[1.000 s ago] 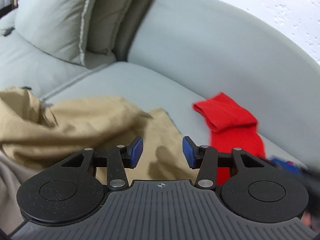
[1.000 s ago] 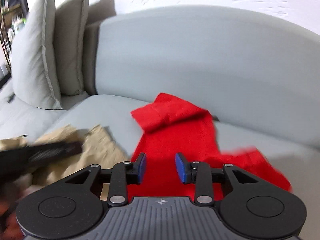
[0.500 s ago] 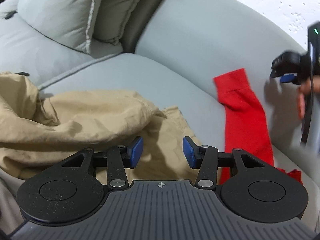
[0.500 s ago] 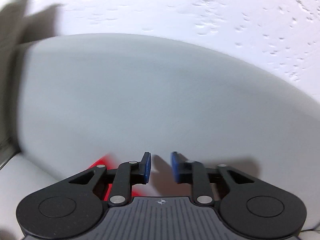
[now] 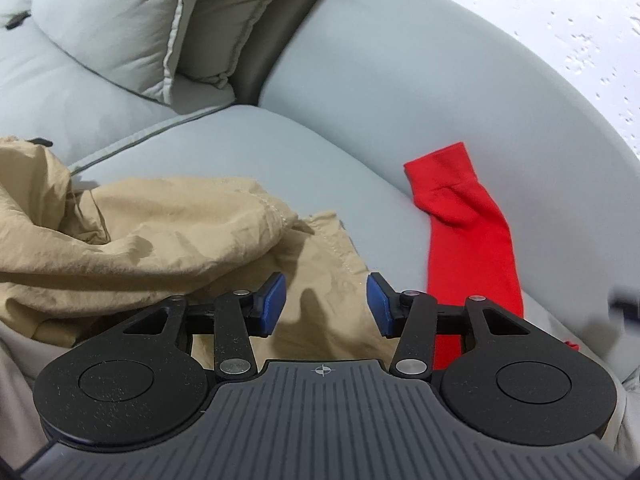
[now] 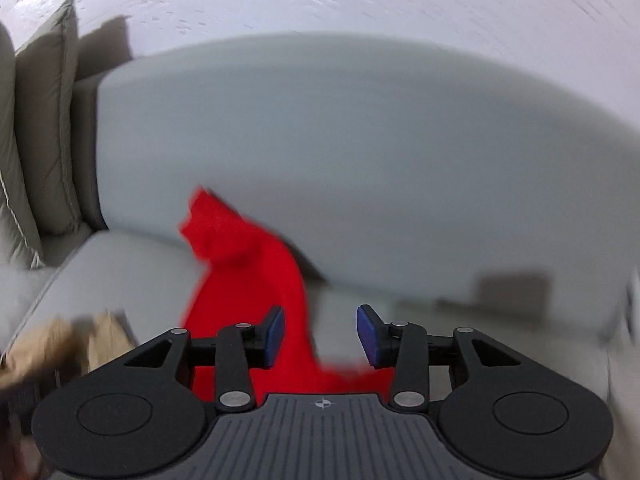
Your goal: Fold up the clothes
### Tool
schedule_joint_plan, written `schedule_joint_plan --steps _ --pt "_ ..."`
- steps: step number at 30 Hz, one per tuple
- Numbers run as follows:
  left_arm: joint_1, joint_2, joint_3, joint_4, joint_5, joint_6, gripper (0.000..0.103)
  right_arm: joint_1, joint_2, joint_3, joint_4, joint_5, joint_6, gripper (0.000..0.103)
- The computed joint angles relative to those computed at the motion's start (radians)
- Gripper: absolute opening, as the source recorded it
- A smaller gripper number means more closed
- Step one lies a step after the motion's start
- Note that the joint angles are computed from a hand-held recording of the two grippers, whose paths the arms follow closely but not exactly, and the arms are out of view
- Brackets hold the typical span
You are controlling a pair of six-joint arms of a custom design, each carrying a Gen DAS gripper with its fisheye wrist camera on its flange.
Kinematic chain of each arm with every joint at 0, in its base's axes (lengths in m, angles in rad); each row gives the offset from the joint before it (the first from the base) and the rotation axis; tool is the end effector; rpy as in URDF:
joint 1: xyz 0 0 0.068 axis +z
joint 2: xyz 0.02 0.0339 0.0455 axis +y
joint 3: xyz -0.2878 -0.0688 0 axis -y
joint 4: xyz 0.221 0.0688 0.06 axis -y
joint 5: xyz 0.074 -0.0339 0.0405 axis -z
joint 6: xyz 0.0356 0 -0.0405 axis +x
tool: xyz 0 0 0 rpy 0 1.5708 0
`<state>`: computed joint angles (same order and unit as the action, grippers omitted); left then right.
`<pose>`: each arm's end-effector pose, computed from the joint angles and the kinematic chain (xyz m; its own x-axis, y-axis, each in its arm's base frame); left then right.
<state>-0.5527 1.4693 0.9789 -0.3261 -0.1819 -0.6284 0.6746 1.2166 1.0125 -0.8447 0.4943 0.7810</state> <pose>0.2491 -0.1461 0.2692 -0.7433 -0.2208 -0.6315 -0.0322 0.9547 -0.2959 0.1677 0.1125 0.3061 -0.7378 0.2035 -0.6436 0.2173 0.9743 0.0590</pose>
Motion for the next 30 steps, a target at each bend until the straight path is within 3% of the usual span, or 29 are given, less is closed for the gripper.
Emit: schedule_joint_plan --steps 3,6,10,12,14,15,16,19,23,30 --pt "-0.028 -0.003 0.003 -0.004 -0.022 0.020 0.051 0.083 -0.059 -0.094 -0.067 0.009 0.073 0.043" --pt "-0.049 0.003 0.008 -0.006 -0.051 0.031 0.051 0.102 -0.066 -0.159 -0.017 0.011 0.035 0.048" --pt "-0.057 0.027 0.022 -0.013 -0.066 0.020 0.051 0.023 0.008 -0.182 0.147 -0.005 -0.130 0.062" --pt "-0.061 0.038 0.027 -0.013 -0.068 0.021 0.051 -0.015 0.081 -0.175 0.222 -0.010 -0.210 0.061" --pt "-0.065 0.051 0.031 -0.012 -0.070 0.031 0.051 -0.041 0.168 -0.149 0.247 -0.015 -0.272 0.048" --pt "-0.067 0.057 0.033 -0.012 -0.070 0.035 0.051 -0.058 0.202 -0.133 0.238 -0.025 -0.296 0.021" --pt "-0.066 0.062 0.036 -0.013 -0.067 0.037 0.051 -0.081 0.232 -0.112 0.213 -0.040 -0.305 0.010" --pt "-0.058 0.061 0.034 -0.012 -0.062 0.032 0.051 -0.129 0.184 -0.069 0.198 -0.046 -0.261 0.009" --pt "-0.053 0.048 0.027 -0.011 -0.060 0.024 0.051 -0.184 0.132 0.129 0.194 -0.031 -0.280 0.009" --pt "-0.048 0.036 0.015 -0.009 -0.053 0.021 0.051 -0.237 0.438 0.709 0.120 -0.043 -0.316 0.009"
